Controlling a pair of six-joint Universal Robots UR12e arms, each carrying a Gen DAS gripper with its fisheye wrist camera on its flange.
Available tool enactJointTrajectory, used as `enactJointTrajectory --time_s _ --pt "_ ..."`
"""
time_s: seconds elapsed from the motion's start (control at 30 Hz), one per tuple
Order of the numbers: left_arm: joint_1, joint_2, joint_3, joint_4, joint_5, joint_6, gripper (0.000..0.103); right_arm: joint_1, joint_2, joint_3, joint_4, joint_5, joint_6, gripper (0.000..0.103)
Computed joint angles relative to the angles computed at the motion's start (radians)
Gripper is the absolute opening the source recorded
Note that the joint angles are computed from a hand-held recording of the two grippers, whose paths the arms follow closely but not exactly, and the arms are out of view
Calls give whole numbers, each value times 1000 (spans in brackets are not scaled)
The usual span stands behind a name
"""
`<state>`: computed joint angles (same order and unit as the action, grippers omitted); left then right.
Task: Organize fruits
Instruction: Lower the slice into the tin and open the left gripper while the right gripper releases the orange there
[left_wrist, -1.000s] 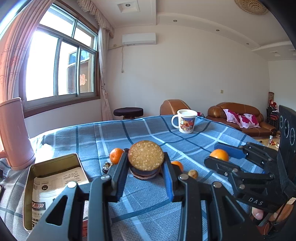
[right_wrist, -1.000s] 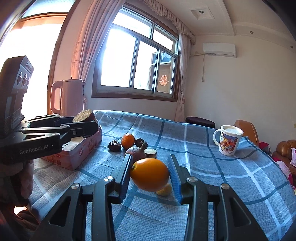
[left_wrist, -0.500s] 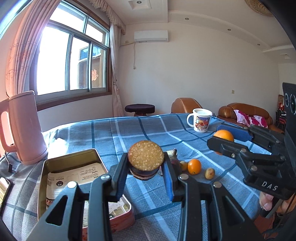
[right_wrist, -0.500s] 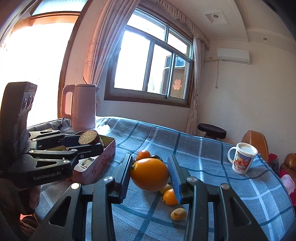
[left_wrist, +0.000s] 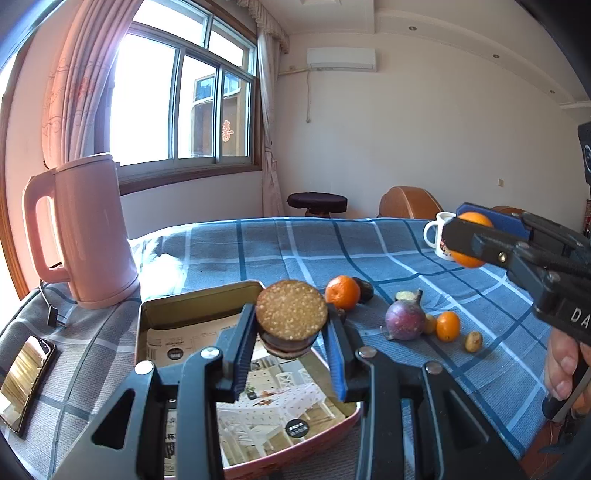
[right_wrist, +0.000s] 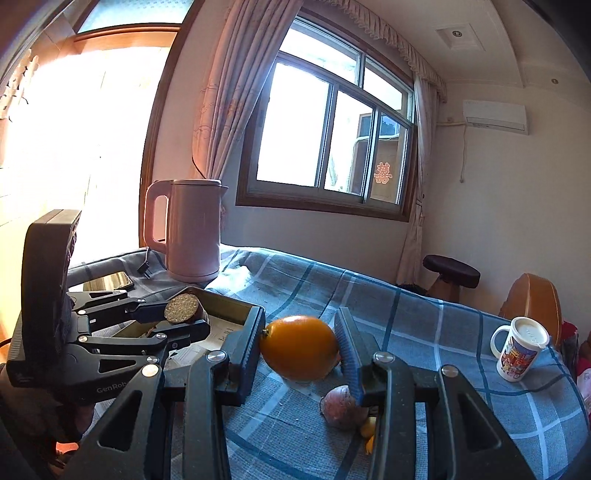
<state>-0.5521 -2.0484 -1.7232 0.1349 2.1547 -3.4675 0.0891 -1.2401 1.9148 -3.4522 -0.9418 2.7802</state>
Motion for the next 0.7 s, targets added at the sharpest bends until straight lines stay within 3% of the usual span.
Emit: enactJointTrajectory --time_s 0.7 --pt "59 57 -60 -136 18 -88 36 90 64 -93 160 -15 -70 41"
